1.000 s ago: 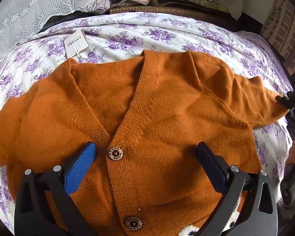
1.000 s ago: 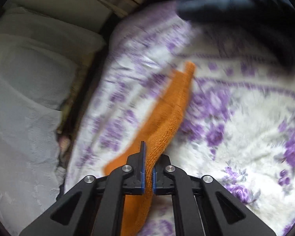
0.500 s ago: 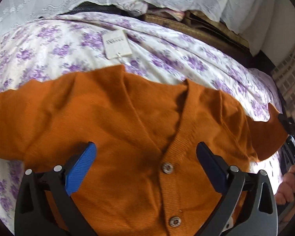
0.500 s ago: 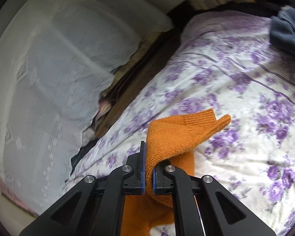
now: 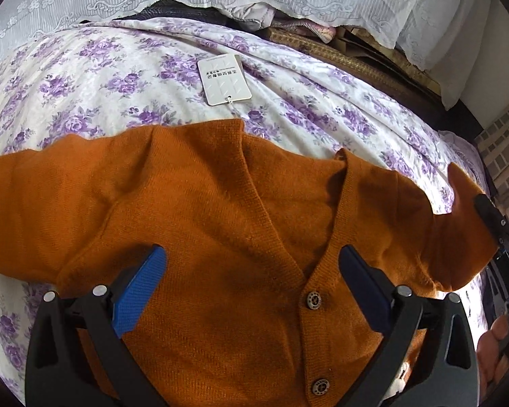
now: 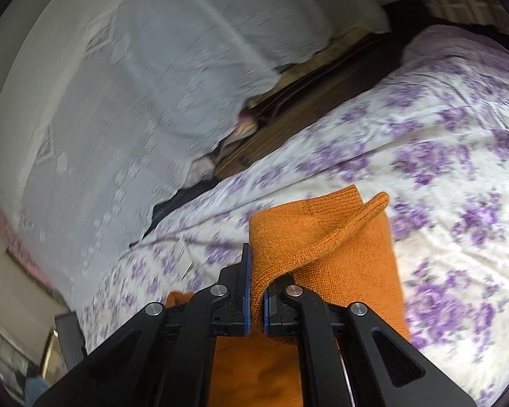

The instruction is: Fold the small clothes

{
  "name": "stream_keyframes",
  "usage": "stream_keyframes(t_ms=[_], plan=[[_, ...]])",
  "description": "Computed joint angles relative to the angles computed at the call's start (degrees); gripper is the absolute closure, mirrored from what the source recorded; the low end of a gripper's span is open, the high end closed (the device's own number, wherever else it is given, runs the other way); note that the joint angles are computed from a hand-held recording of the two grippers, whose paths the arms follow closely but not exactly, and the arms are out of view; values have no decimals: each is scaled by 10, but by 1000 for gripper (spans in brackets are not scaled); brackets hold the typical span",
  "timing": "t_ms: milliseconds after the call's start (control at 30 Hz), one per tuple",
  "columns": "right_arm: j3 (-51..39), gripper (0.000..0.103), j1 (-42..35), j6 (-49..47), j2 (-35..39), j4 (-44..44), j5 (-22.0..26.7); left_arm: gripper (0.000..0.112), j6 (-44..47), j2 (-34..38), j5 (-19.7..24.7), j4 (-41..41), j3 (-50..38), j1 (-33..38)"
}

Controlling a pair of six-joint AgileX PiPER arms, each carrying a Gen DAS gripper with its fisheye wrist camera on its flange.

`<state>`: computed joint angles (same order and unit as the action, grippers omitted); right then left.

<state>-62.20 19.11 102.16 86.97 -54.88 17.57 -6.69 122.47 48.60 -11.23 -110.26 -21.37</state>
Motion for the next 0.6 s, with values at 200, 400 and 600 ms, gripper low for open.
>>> stream_keyframes(t_ms=[200,400,600], plan=[[-35,97,39,-68,28,26,0,13,-3,-1,-1,5,2,-1],[-64,97,66,-120,59,49,3,13,-8,10,15,-18,-13,20],[-98,96,81,-223,95,125,8,13,-13,14,22,-39,-25,49]])
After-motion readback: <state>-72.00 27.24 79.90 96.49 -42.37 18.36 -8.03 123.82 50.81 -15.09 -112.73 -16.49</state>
